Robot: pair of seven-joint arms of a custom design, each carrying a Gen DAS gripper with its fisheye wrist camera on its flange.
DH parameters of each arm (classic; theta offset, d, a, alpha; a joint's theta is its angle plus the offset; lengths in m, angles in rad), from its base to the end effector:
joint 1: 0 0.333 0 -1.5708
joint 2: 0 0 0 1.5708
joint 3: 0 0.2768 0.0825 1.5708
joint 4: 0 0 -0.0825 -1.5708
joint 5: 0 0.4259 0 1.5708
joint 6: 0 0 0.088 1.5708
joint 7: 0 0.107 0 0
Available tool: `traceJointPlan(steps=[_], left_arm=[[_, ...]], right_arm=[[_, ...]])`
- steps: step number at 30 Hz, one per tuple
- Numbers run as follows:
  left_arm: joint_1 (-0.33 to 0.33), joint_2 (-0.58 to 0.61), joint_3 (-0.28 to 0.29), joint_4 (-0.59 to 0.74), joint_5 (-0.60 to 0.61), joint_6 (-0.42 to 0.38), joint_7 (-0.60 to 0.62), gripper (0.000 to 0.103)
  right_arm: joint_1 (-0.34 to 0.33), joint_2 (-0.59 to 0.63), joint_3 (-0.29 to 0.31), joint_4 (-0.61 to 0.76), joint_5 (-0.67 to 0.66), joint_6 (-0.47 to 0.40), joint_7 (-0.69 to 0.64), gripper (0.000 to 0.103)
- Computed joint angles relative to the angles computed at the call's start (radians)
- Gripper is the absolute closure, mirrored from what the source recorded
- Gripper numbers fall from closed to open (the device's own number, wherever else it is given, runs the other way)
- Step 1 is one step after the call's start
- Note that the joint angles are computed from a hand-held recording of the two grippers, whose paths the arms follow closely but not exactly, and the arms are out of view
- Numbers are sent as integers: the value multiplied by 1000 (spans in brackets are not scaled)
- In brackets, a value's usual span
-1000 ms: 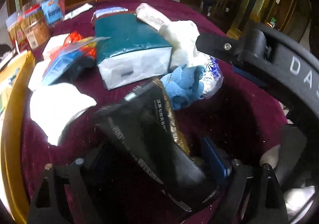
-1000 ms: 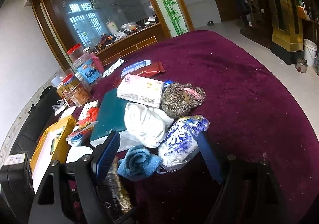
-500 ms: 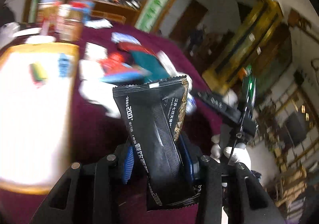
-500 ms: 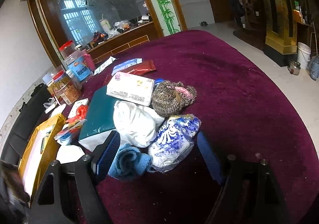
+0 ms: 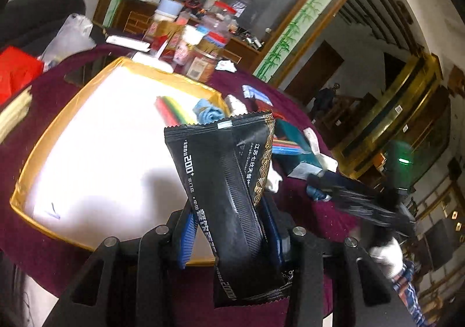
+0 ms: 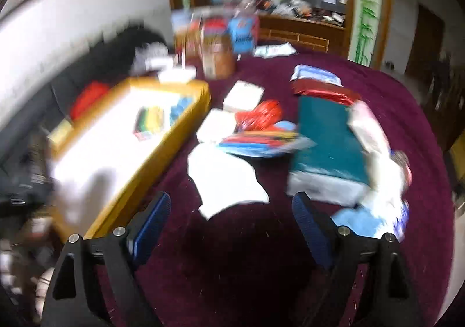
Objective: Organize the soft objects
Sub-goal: 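Drop the black packet in the tray with left tool while right places white cloth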
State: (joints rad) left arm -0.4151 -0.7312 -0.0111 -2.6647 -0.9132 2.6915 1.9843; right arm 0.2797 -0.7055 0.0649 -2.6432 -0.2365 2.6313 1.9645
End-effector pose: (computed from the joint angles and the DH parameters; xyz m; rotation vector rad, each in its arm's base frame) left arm 0.4086 -0.1570 0.4912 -1.8046 2.1069 -1.4503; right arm 0.4185 0.1562 0.4939 -1.8924 1.6847 -0.6419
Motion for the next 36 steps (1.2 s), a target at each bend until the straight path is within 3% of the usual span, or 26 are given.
traceJointPlan(steps=[5, 6, 8, 9, 12, 18, 23, 27, 29, 33, 34, 36], left_arm=[[47, -52, 20, -34, 26, -23, -11, 59], [63, -58, 22, -37, 36, -23, -20, 59], [78, -58, 28, -37, 47, -21, -30, 59], [86, -56, 31, -37, 51, -20, -34, 59], [97, -42, 50, -31, 52, -29, -38, 59], [122, 8, 64, 25, 49, -85, -24, 59], [193, 190, 5, 206, 142, -126, -72, 59], [264, 433, -57, 429, 282, -173, -177, 58], [293, 540, -82, 527, 346, -186, -239, 58], [325, 691, -110, 657, 433, -189, -329, 49], [328, 694, -114, 662, 434, -174, -318, 41], [335, 697, -112, 680, 372, -210, -275, 38]], right_arm=[[-18, 262, 24, 182, -29, -25, -2, 19], [-24, 286, 28, 199, -40, -26, 6, 23], [-21, 325, 22, 224, -38, -25, 10, 52], [0, 339, -1, 231, 6, -23, -18, 70], [5, 316, -11, 204, 42, 6, -14, 87], [47, 143, -37, 96, 130, 14, -39, 88], [128, 73, -99, 102, 240, 26, -100, 88], [245, 157, -185, 193, 433, 19, -210, 88], [279, 216, -201, 247, 525, 9, -262, 88], [303, 369, -197, 391, 655, -33, -330, 87], [301, 407, -194, 427, 683, -48, -341, 87], [298, 490, -191, 504, 755, -86, -367, 87]])
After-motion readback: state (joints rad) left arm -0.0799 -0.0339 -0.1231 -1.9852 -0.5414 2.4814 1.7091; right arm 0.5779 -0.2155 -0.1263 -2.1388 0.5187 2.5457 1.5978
